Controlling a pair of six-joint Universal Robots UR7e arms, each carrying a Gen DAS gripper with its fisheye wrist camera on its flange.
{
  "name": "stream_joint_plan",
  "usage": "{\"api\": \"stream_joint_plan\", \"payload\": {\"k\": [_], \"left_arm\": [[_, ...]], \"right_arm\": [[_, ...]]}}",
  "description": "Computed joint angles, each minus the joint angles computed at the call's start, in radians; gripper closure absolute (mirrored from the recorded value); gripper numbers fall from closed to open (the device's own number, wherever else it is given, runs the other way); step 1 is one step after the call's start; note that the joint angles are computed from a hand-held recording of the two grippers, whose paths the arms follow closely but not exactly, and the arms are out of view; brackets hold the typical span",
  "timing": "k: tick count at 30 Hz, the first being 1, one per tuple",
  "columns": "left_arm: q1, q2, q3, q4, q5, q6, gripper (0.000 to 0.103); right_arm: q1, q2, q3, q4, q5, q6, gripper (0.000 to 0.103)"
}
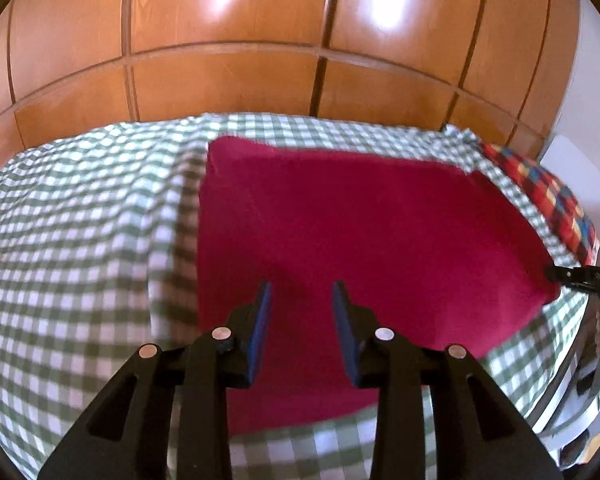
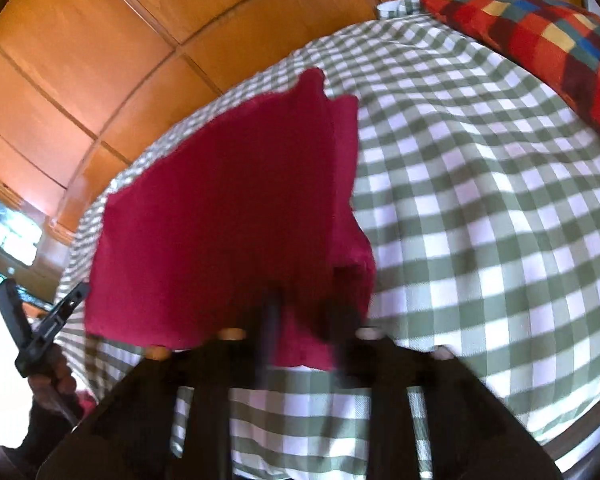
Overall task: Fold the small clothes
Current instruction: 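Open both grippers and release the folded shirt onto the bed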
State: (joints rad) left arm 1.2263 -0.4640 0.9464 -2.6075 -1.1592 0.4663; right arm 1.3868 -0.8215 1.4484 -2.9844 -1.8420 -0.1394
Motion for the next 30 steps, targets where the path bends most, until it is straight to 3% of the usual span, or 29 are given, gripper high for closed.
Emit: {"api": "stream_joint_plan", "payload": {"k": [5, 13, 14, 15, 17, 21, 30], "left_arm": [[0.011, -0.009, 0.05, 0.0, 0.066, -0.002, 0.072], [0.017, -0.038, 0.083, -0.007, 0.037, -0.08, 0.069], [0.015, -0.041, 0.089, -0.018, 0.032, -0.076, 0.067], [0.012, -0.048, 0.095, -0.033, 0.024, -0.069, 0.066], [0.008, -0.05, 0.087, -0.044, 0.005, -0.065, 0.066], [-0.002, -0.022, 0.03, -0.06, -0.005, -0.046, 0.061], [-0.012, 0.102, -0.2, 0.031, 0.017, -0.062, 0.06]], "right_arm": [[0.01, 0.004, -0.003, -0.021, -0.089, -0.055, 0.097], [-0.006, -0.012, 0.011, 0.003, -0.056, -0.029, 0.094], [-0.001, -0.019, 0.015, 0.003, -0.061, -0.027, 0.081], [0.002, -0.029, 0.022, -0.017, -0.055, -0.022, 0.059], [0.002, -0.037, 0.028, -0.073, -0.024, -0.025, 0.04], [-0.004, -0.02, -0.047, -0.047, 0.059, 0.008, 0.028], [-0.016, 0.19, -0.465, 0.271, 0.107, 0.094, 0.028]]}}
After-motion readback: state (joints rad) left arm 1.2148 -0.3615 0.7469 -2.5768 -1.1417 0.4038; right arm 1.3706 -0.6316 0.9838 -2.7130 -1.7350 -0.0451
